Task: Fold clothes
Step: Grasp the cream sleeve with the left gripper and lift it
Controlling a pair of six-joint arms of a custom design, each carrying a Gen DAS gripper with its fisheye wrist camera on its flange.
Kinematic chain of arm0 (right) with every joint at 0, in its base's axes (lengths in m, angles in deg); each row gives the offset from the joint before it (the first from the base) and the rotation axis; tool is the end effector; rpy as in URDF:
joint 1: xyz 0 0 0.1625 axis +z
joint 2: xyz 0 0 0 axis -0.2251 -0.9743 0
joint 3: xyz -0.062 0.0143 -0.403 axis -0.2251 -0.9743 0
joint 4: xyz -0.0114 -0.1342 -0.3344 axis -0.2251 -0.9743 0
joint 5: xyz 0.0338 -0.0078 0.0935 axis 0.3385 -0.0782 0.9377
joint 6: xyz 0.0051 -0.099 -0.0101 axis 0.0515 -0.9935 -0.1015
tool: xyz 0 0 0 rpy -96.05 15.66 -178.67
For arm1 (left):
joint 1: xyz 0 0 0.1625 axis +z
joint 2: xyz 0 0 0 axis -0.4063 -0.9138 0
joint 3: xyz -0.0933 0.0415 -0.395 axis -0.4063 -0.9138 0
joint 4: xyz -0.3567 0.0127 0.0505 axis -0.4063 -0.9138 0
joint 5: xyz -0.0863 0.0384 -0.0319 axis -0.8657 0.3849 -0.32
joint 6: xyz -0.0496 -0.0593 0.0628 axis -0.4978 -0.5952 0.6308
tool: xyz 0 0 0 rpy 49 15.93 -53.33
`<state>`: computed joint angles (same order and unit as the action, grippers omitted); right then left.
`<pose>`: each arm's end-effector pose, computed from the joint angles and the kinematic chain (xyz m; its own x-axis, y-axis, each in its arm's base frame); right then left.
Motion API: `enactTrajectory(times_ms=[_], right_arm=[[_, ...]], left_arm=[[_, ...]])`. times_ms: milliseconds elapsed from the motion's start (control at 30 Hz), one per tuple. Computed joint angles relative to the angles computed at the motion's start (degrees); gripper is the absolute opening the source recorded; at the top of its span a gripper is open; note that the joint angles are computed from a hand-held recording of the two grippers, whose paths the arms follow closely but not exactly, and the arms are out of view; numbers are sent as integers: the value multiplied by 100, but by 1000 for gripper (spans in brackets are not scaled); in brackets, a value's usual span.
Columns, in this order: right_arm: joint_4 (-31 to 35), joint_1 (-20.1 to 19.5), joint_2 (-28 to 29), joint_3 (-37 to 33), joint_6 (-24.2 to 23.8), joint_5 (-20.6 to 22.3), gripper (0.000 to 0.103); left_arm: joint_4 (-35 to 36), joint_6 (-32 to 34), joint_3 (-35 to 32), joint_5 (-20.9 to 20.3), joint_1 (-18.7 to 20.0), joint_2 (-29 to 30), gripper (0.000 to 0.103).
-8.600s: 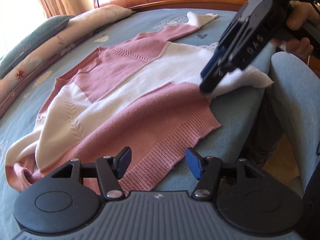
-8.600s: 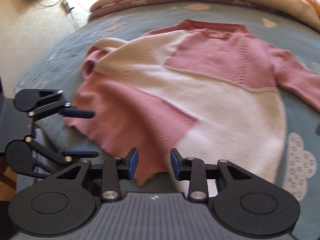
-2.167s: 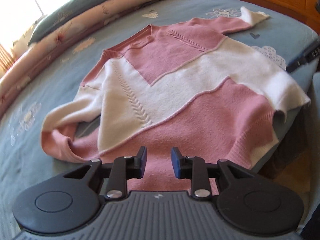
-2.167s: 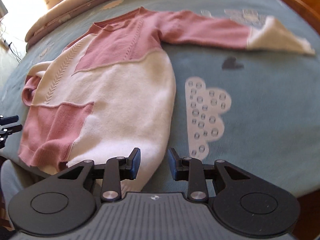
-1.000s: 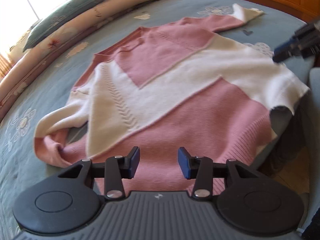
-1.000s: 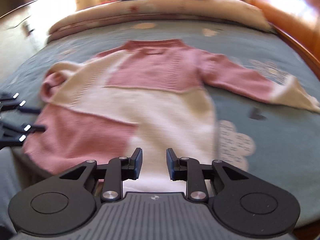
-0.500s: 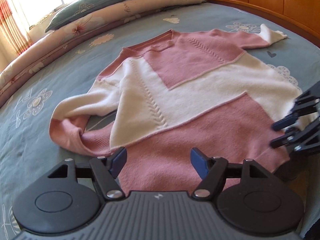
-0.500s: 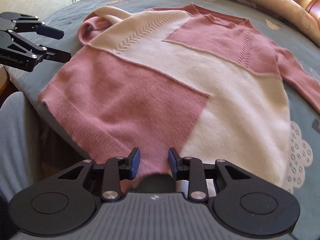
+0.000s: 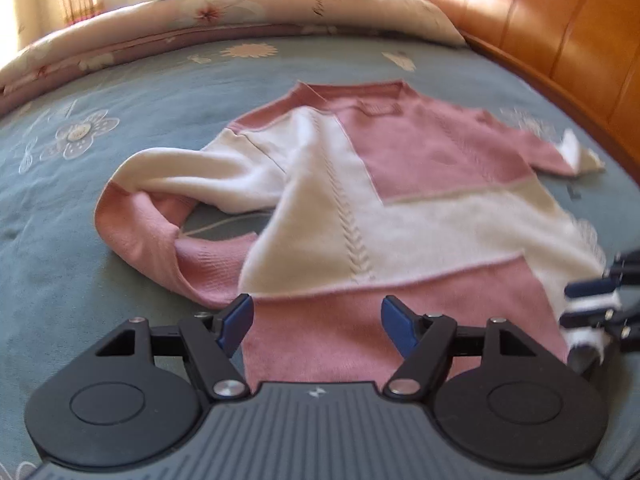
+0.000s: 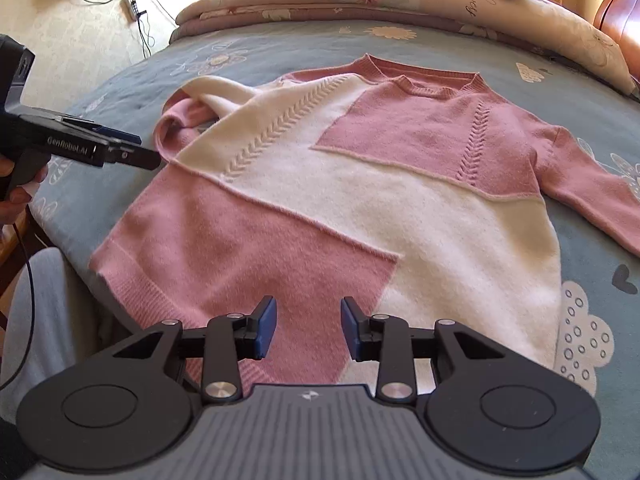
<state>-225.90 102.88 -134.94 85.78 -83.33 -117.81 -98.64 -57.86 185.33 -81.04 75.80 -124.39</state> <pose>0.1132 -0.6131 0.2135 -0.6577 -0.6169 0.4324 -0.7293 0.6652 -0.1602 -0.1981 -0.5923 0.1779 -0.7680 0.0217 -0.6400 0.4230 0.7675 -0.4816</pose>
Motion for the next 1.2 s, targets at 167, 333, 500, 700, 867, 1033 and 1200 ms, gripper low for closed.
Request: enactTrajectory(times_ms=[167,333,500,700,867,1033,1200], right_arm=[[90,-46,112,-198,308,234,42],[90,-82,270,-436,564,278,44],[89,-92,516,-756,802,251,45],[-24,-125,743,-1020,1154,325,45],[-77,-129,855,-1115,1237,302,45],[-114,-125,914,-1179,1233,257,45],[-214,-126,946,-1207,1213,154,45]], left_arm=[[-674,-368,-299,-549,450,6,67],[-1154,-1150,-701,-1455,1092,184,48],[-1426,-1685,-1133,-2330,1649,555,44],[-1547,-1725,-1751,-2717,1930,1031,45],[-1621,-1368,-2096,-2417,1882,1292,21],[-1993,-1095,-2144,-1995,1824,1408,12],[-2283,-644,-2309,-1598,1771,1411,11]])
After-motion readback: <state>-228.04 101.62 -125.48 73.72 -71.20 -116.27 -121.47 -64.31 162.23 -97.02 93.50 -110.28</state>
